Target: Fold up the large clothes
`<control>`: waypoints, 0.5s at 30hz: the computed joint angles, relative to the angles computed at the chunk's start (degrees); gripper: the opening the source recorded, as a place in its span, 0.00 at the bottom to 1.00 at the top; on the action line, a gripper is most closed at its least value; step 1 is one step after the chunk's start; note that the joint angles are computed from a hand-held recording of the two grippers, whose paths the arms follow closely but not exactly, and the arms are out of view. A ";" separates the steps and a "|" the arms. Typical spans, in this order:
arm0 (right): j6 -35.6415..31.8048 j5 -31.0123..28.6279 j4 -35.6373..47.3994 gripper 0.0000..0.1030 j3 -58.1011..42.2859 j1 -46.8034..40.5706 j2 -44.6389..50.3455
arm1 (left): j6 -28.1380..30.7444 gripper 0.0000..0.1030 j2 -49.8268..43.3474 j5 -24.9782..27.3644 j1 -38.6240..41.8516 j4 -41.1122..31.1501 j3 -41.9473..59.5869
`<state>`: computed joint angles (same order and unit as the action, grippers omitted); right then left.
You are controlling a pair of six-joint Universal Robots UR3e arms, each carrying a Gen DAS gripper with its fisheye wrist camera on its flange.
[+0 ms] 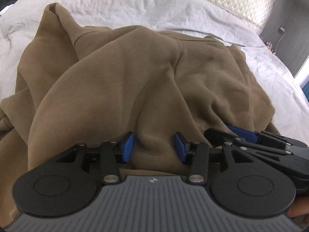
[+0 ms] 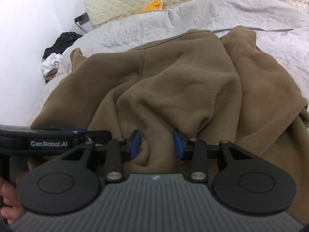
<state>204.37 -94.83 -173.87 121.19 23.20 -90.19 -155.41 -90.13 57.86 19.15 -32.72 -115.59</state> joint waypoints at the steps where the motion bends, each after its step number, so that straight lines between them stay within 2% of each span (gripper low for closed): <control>1: 0.15 0.13 0.16 0.38 0.01 -0.05 -0.15 | -0.08 0.51 0.04 -0.02 0.08 0.01 -0.02; 7: 0.68 -1.91 0.39 0.38 -0.58 1.52 -0.28 | 0.79 0.51 2.46 -1.53 1.31 1.69 -2.93; 12: 1.25 -3.26 0.48 0.40 -0.35 2.39 -1.96 | 4.86 0.52 8.15 -4.78 4.47 -0.38 -6.48; 15: 1.52 -5.02 2.23 0.41 -0.99 3.63 -3.52 | 7.32 0.52 13.63 -7.95 7.95 -4.51 -9.07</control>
